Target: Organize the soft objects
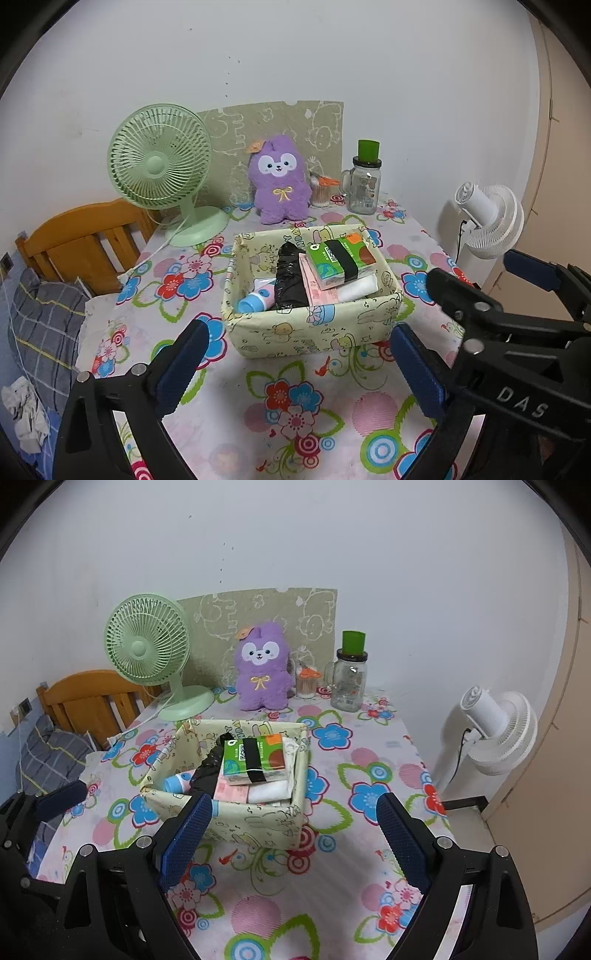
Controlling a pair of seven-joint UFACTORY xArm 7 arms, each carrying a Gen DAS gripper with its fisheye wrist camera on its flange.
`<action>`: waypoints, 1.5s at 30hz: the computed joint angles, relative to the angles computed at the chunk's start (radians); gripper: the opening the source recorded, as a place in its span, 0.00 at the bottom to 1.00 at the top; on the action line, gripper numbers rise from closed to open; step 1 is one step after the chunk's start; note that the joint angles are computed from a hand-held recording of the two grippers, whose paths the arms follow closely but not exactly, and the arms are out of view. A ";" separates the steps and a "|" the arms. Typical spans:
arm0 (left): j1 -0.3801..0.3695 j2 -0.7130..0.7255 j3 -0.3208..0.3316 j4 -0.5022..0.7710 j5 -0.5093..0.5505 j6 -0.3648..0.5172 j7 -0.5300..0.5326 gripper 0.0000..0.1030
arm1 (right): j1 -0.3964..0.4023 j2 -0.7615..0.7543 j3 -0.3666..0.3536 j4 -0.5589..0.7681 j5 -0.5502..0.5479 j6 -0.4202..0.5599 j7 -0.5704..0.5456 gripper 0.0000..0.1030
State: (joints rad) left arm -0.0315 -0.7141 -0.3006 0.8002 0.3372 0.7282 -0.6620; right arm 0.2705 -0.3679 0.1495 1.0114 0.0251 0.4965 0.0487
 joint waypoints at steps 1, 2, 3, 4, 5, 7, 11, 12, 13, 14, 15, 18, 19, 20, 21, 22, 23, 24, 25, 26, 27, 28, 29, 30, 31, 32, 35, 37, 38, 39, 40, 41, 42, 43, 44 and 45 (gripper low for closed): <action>-0.003 -0.012 0.001 -0.005 -0.001 0.004 0.000 0.98 | -0.001 -0.012 -0.002 -0.007 -0.001 0.002 0.000 0.90; -0.006 -0.024 0.001 -0.010 -0.001 0.008 0.001 0.99 | -0.002 -0.024 -0.003 -0.014 -0.002 0.004 0.000 0.90; -0.009 -0.039 0.000 -0.015 -0.003 0.015 0.002 0.99 | -0.004 -0.038 -0.003 -0.022 -0.004 0.007 0.001 0.90; -0.010 -0.050 -0.002 -0.019 -0.004 0.021 0.001 0.99 | -0.007 -0.048 -0.002 -0.027 -0.007 0.010 0.005 0.90; -0.011 -0.061 -0.003 -0.023 -0.005 0.025 0.001 1.00 | -0.012 -0.059 0.000 -0.033 -0.011 0.015 0.010 0.90; -0.010 -0.087 -0.010 -0.031 -0.008 0.037 -0.003 1.00 | -0.023 -0.084 0.003 -0.047 -0.023 0.023 0.021 0.90; -0.011 -0.124 -0.022 -0.037 -0.013 0.061 -0.009 1.00 | -0.030 -0.132 -0.003 -0.074 -0.028 0.034 0.024 0.90; -0.011 -0.138 -0.025 -0.040 -0.014 0.067 -0.011 1.00 | -0.032 -0.145 -0.004 -0.079 -0.028 0.039 0.025 0.90; -0.009 -0.150 -0.026 -0.043 -0.015 0.071 -0.015 1.00 | -0.032 -0.154 -0.006 -0.083 -0.026 0.043 0.024 0.90; -0.006 -0.164 -0.028 -0.045 -0.017 0.079 -0.020 1.00 | -0.033 -0.165 -0.007 -0.088 -0.027 0.048 0.023 0.90; -0.004 -0.179 -0.030 -0.048 -0.019 0.087 -0.025 1.00 | -0.038 -0.178 -0.003 -0.094 -0.034 0.054 0.023 0.90; -0.004 -0.218 -0.027 -0.058 -0.027 0.097 -0.028 1.00 | -0.055 -0.221 0.008 -0.120 -0.051 0.054 0.038 0.90; -0.005 -0.229 -0.025 -0.063 -0.032 0.099 -0.027 1.00 | -0.051 -0.232 0.003 -0.127 -0.047 0.056 0.036 0.90; -0.006 -0.245 -0.024 -0.069 -0.036 0.104 -0.027 1.00 | -0.044 -0.247 -0.005 -0.134 -0.038 0.061 0.033 0.90; -0.003 -0.258 -0.026 -0.075 -0.038 0.109 -0.030 1.00 | -0.041 -0.258 -0.008 -0.137 -0.032 0.068 0.030 0.90; 0.001 -0.272 -0.031 -0.079 -0.039 0.117 -0.034 1.00 | -0.037 -0.273 -0.011 -0.143 -0.027 0.071 0.027 0.90; 0.004 -0.287 -0.035 -0.084 -0.039 0.126 -0.035 1.00 | -0.040 -0.288 -0.009 -0.150 -0.028 0.072 0.029 0.90; 0.003 -0.298 -0.036 -0.087 -0.041 0.134 -0.032 1.00 | -0.047 -0.305 -0.002 -0.158 -0.034 0.074 0.032 0.90; 0.000 -0.309 -0.035 -0.090 -0.045 0.141 -0.029 1.00 | -0.048 -0.316 0.000 -0.163 -0.037 0.074 0.030 0.90; -0.003 -0.325 -0.034 -0.094 -0.051 0.149 -0.029 1.00 | -0.048 -0.332 0.003 -0.170 -0.042 0.078 0.026 0.90; -0.007 -0.339 -0.031 -0.097 -0.057 0.152 -0.026 1.00 | -0.048 -0.343 0.006 -0.174 -0.044 0.082 0.024 0.90; -0.010 -0.350 -0.032 -0.099 -0.061 0.156 -0.024 1.00 | -0.047 -0.353 0.007 -0.178 -0.045 0.084 0.022 0.90; -0.013 -0.361 -0.034 -0.099 -0.066 0.163 -0.021 1.00 | -0.045 -0.365 0.008 -0.184 -0.044 0.087 0.021 0.90; -0.016 -0.371 -0.036 -0.100 -0.070 0.169 -0.016 1.00 | -0.043 -0.376 0.008 -0.188 -0.042 0.094 0.020 0.90; -0.017 -0.383 -0.040 -0.101 -0.072 0.174 -0.014 1.00 | -0.040 -0.387 0.007 -0.192 -0.038 0.101 0.020 0.90; -0.018 -0.392 -0.045 -0.101 -0.075 0.182 -0.012 1.00 | -0.035 -0.399 0.004 -0.197 -0.032 0.109 0.020 0.90; -0.022 -0.412 -0.051 -0.101 -0.090 0.199 -0.011 1.00 | -0.033 -0.425 0.009 -0.203 -0.028 0.122 0.021 0.90; -0.020 -0.424 -0.052 -0.104 -0.102 0.203 -0.020 1.00 | -0.028 -0.442 0.010 -0.208 -0.021 0.123 0.022 0.90; -0.022 -0.430 -0.051 -0.104 -0.108 0.206 -0.021 1.00 | -0.025 -0.450 0.009 -0.210 -0.017 0.126 0.024 0.90; -0.013 -0.432 -0.059 -0.098 -0.106 0.219 -0.025 1.00 | -0.021 -0.457 0.009 -0.213 -0.013 0.126 0.022 0.90; 0.003 -0.434 -0.079 -0.089 -0.092 0.239 -0.027 1.00 | -0.019 -0.463 0.011 -0.215 -0.013 0.126 0.021 0.90; 0.012 -0.435 -0.094 -0.086 -0.080 0.247 -0.024 1.00 | -0.021 -0.472 0.016 -0.219 -0.016 0.123 0.022 0.90; 0.013 -0.436 -0.100 -0.085 -0.073 0.248 -0.022 1.00 | -0.026 -0.478 0.021 -0.223 -0.020 0.120 0.025 0.90; 0.009 -0.435 -0.101 -0.086 -0.074 0.243 -0.023 1.00 | -0.028 -0.481 0.025 -0.224 -0.022 0.118 0.027 0.90; 0.003 -0.435 -0.097 -0.089 -0.079 0.238 -0.024 1.00 | -0.025 -0.482 0.023 -0.225 -0.020 0.116 0.026 0.90; 0.000 -0.433 -0.096 -0.088 -0.083 0.236 -0.026 1.00 | -0.022 -0.481 0.022 -0.225 -0.017 0.115 0.027 0.90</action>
